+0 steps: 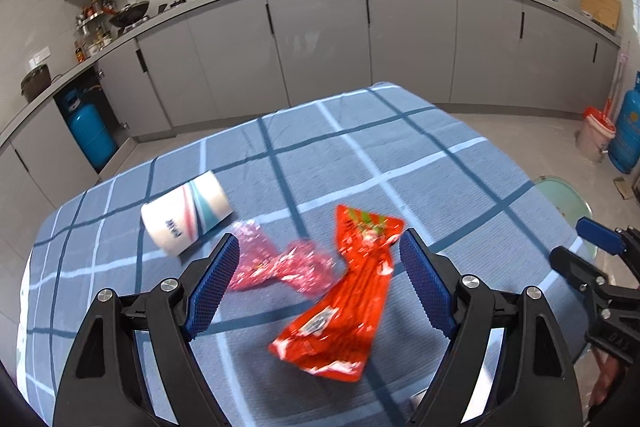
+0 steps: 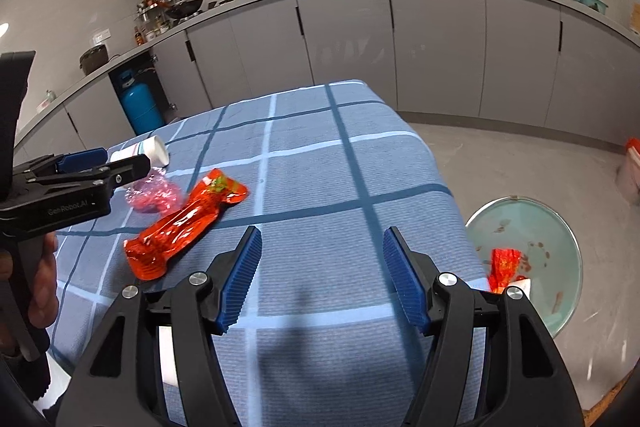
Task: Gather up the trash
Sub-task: 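Grasp the red snack bag with the left tool while the right tool grasps the white sponge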
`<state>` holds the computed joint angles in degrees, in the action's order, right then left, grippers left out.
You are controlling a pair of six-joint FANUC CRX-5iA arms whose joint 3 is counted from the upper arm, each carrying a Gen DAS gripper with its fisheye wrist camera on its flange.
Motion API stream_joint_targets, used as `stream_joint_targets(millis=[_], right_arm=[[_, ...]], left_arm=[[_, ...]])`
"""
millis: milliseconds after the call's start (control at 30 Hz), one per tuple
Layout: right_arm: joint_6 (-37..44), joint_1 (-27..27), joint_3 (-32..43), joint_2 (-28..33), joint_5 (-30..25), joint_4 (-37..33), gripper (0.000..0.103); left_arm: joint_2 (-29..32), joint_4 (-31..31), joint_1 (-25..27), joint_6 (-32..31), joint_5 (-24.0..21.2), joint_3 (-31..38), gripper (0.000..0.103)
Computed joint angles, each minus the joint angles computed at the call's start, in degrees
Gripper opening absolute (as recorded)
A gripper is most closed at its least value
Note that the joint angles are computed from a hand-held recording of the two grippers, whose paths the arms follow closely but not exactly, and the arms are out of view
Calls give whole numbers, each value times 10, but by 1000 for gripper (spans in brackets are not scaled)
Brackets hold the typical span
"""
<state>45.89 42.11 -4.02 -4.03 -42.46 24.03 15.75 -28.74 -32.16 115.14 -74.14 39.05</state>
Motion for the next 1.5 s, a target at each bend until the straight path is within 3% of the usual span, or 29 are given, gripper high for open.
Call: stream_joint_targets(millis=[133, 600, 767, 1033, 1067, 1133, 1167, 1267, 1500], right_arm=[[9, 12, 1, -1, -2, -4, 65], [59, 71, 20, 8, -28, -45, 83], [71, 88, 24, 11, -39, -52, 89], [100, 107, 41, 32, -82, -68, 89], [103, 107, 44, 35, -88, -70, 87], [124, 103, 54, 40, -100, -93, 73], [131, 101, 61, 44, -108, -103, 57], [133, 98, 56, 39, -105, -105, 55], [52, 74, 19, 19, -84, -26, 55]], left_arm=[[-29, -1, 13, 18, -5, -47, 82], [-123, 1, 38, 78, -25, -184, 82], [-139, 2, 44, 90, -25, -201, 82], [-140, 9, 51, 94, -14, -201, 82], [-136, 11, 51, 90, -12, -198, 82], [-130, 13, 48, 83, -4, -190, 82], [-126, 17, 48, 78, 3, -186, 82], [-108, 24, 44, 63, 14, -170, 82], [-56, 65, 46, 11, 38, -127, 81]])
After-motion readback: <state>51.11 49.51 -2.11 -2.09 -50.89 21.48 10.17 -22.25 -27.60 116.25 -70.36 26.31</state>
